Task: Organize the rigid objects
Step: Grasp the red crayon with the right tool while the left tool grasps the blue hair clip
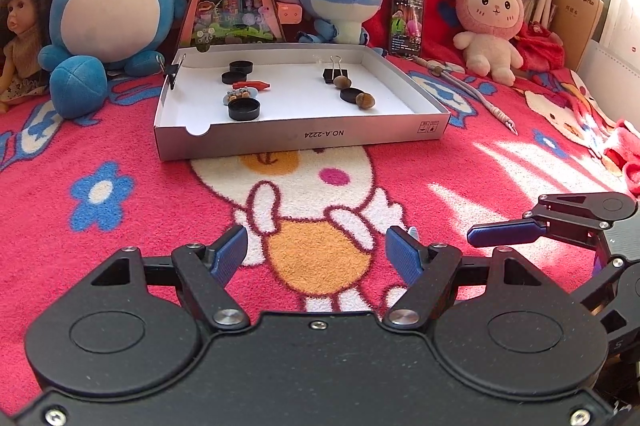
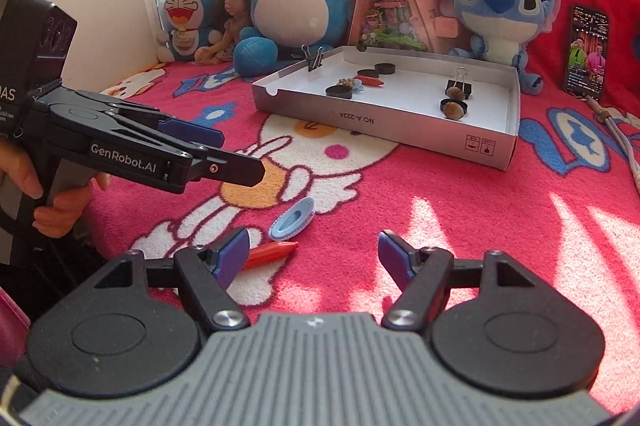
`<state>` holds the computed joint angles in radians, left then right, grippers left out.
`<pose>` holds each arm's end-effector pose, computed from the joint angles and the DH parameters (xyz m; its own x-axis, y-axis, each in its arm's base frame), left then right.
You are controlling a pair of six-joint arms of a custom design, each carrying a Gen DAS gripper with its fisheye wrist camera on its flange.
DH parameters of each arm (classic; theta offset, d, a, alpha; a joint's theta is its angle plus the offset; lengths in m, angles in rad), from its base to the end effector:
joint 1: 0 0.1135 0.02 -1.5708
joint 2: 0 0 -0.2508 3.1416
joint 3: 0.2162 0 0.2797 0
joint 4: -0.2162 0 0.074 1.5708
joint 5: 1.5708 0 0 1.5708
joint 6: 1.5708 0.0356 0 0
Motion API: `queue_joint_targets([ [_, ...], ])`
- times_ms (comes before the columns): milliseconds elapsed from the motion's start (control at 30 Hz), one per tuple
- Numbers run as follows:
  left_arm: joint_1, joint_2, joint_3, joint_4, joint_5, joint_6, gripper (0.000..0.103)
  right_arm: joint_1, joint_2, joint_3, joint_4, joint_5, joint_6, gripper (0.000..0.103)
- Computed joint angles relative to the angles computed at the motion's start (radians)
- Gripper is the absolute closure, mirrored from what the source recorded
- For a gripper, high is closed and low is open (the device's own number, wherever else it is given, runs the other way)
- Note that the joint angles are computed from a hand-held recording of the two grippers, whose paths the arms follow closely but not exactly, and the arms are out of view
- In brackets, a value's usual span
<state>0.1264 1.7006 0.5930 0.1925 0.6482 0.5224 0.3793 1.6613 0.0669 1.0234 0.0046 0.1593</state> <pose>0.2910 0.0153 0.0634 -0.5494 0.3311 -0.7672 0.6217 0.7754 -0.1105 0.1751 0.0696 0.0295 -0.5539 -0.0500 -0.8311 -0.2824 0.9503 0.1310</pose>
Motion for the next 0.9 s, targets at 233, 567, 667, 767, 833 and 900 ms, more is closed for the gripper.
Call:
queue_joint_targets([
  [233, 0.018, 0.009, 0.006, -0.014, 0.009, 0.008, 0.028, 0.058, 0.061, 0.065, -0.033, -0.008, -0.06, 0.022],
  [567, 0.025, 0.016, 0.013, -0.044, 0.025, 0.016, 0.028, 0.074, 0.034, 0.089, -0.112, 0.04, -0.062, 0.055],
  [667, 0.023, 0.006, 0.003, -0.055, 0.036, 0.032, 0.028, 0.076, 0.038, 0.074, -0.083, 0.107, -0.038, 0.055],
  [767, 0.019, -0.011, -0.017, -0.075, 0.057, 0.072, 0.028, 0.061, 0.04, 0.062, -0.07, 0.184, -0.008, 0.055],
  [833, 0.005, -0.026, -0.043, -0.064, 0.062, 0.09, 0.028, 0.033, 0.031, 0.055, -0.074, 0.218, 0.017, 0.055],
  [900, -0.011, -0.034, -0.066, -0.037, 0.061, 0.096, 0.028, 0.006, 0.017, 0.039, -0.07, 0.232, 0.03, 0.055],
])
